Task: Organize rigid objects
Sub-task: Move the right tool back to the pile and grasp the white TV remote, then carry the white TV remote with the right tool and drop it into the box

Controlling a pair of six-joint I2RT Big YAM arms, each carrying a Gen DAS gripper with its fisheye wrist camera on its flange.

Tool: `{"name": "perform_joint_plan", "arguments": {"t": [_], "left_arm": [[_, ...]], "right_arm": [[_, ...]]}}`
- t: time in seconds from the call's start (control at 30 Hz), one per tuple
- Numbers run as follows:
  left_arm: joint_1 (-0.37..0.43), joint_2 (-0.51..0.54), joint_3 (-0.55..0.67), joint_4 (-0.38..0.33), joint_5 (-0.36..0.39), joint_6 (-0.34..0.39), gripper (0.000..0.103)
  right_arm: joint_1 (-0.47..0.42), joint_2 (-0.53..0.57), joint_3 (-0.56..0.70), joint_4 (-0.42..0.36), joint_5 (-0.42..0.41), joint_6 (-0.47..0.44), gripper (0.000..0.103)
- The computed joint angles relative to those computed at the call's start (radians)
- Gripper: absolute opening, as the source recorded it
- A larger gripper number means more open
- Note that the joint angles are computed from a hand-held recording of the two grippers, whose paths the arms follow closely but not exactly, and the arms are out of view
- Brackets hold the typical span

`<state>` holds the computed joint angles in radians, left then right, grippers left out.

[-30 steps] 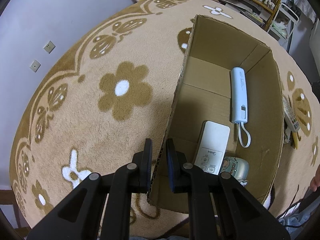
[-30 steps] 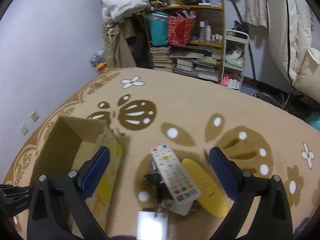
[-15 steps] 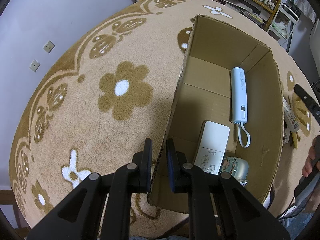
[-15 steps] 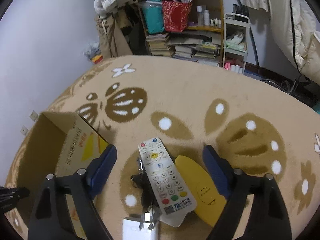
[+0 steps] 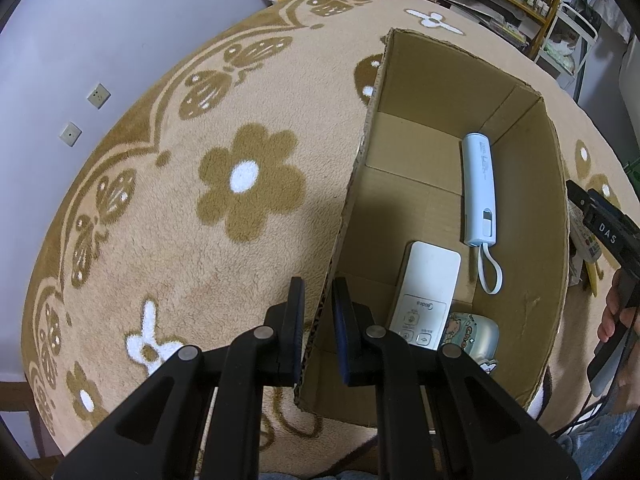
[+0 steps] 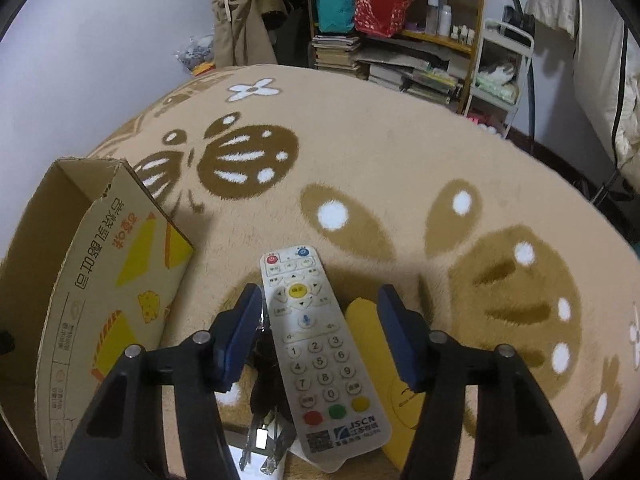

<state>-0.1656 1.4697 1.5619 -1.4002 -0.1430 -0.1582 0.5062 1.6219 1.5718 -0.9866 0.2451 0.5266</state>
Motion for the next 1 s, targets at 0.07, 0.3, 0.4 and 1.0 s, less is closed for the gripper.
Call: {"name": "perform_joint_plan", "arguments": {"t": [0.07,0.3,0.4,1.0], "left_arm": [[-0.001,0.001,0.001,-0.002,-0.003,0.000,0.014],[-0.002,0.000,0.001,-0.002,-0.004,0.000,0.014],[-0.002,0.001,0.001,-0.002,-0.004,0.000,0.014],[0.002,0.003,0.003,-0.001,0.008,-0.002,0.014]], "right_arm": [[0.003,0.003,-0.002,-0.003,0.004,-0.001,0.062],[0.007,0.025,-0.005,-0.014,-0.041,-0.005,0.059],[0.012,0.028,-0.010,-0.011,-0.024,0.008,0.058],[0.039,-0.035,-0.023,-0.021,-0.008,0.154,0.044]]}}
